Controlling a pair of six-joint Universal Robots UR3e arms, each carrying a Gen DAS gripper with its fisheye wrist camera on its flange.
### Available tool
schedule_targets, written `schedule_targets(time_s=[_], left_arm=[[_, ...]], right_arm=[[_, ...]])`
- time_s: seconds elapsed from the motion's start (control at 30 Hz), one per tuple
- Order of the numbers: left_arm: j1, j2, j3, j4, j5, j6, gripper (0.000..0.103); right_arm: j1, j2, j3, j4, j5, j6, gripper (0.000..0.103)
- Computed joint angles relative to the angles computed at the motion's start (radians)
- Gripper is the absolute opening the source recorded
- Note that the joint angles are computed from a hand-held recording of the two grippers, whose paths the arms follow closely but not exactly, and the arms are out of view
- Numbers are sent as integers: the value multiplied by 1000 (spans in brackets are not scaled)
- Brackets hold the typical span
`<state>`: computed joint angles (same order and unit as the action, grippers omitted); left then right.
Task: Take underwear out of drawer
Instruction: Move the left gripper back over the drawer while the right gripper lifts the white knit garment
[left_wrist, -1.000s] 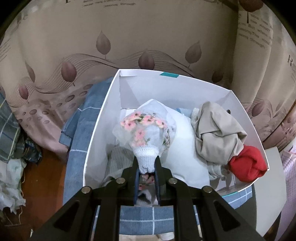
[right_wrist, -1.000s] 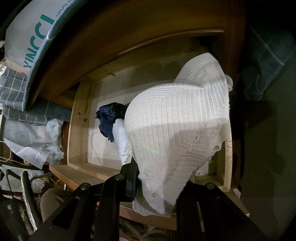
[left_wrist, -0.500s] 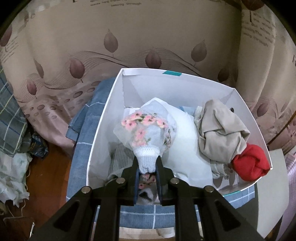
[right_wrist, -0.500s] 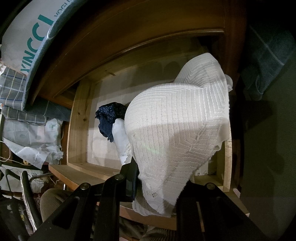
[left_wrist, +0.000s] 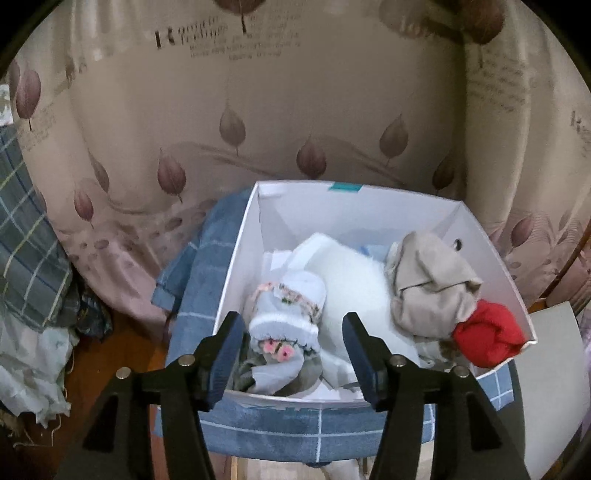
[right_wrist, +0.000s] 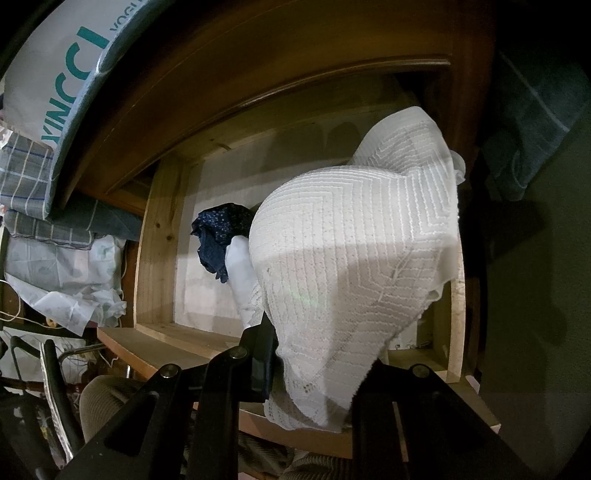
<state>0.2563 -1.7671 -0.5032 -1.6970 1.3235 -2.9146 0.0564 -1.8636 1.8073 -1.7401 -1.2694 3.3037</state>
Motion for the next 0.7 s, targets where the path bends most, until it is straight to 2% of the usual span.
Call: schedule_targets(time_s=[0.17, 0.33, 0.53, 0.7], left_arm=[[59, 155, -163, 65, -51, 52, 59], [216, 421, -481, 95, -157, 153, 59], [556, 792, -873, -64, -306, 408, 59], [845, 1039, -1081, -298, -370, 692, 59]], right_arm=[[1, 1, 2, -3, 1, 0, 17], [1, 0, 6, -8, -1, 2, 17], [10, 2, 5, -8, -8, 4, 17], [46, 20, -19, -20, -36, 16, 17]])
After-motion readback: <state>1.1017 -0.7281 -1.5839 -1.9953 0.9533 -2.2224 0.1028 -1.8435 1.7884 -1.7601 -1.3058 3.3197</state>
